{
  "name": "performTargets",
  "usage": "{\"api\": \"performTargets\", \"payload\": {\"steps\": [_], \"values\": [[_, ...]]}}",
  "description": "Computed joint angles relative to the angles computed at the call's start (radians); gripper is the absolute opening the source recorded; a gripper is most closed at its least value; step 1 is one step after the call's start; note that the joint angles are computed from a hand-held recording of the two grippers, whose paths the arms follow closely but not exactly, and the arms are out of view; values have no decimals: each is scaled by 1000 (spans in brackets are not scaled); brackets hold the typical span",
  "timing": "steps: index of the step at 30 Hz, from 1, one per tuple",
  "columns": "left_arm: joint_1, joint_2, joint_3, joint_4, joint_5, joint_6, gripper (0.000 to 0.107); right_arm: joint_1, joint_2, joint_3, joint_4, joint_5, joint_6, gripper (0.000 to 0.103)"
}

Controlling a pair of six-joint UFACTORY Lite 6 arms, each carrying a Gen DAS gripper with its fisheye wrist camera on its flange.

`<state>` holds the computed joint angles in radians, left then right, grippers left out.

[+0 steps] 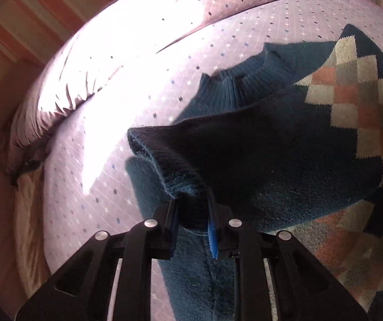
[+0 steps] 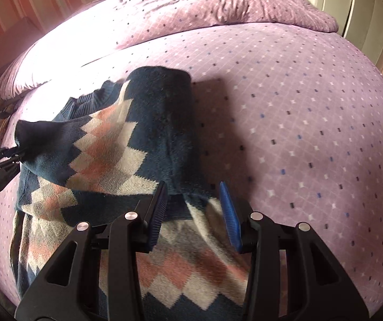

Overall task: Fold small clothes
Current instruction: 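Lay the folded side flat and open the left tool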

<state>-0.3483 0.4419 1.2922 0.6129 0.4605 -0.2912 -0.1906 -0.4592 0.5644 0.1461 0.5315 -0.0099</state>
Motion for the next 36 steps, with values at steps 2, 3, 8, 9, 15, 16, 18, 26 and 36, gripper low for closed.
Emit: {"api": "performTargets", "payload": {"steps": [2,3,8,9,15,16,18,26,36], "values": [[41,17,-9,-163,-25,105,19,66,31,15,-75,-21,106,41],[61,12,-29,-231,-39,156,20,95,43,21,-120,-31,173,41],[195,-30,-103,-633,-83,482,28,148,124,75,-196,-53,275,42],[205,2,-64,-730,-70,554,31,149,134,83,-191,-53,262,41],[220,-55,31,-731,50,500,49,196,274,208,-272,-116,302,43],[211,-77,33,-740,48,518,53,201,339,258,-258,-141,276,43],[174,-76,61,-760,44,542,64,229,467,357,-296,-188,280,44],[144,158,105,-687,-72,490,65,237,1143,1014,-242,4,170,43],[201,-78,-94,-914,-48,692,69,163,719,547,96,-190,-101,86]]}}
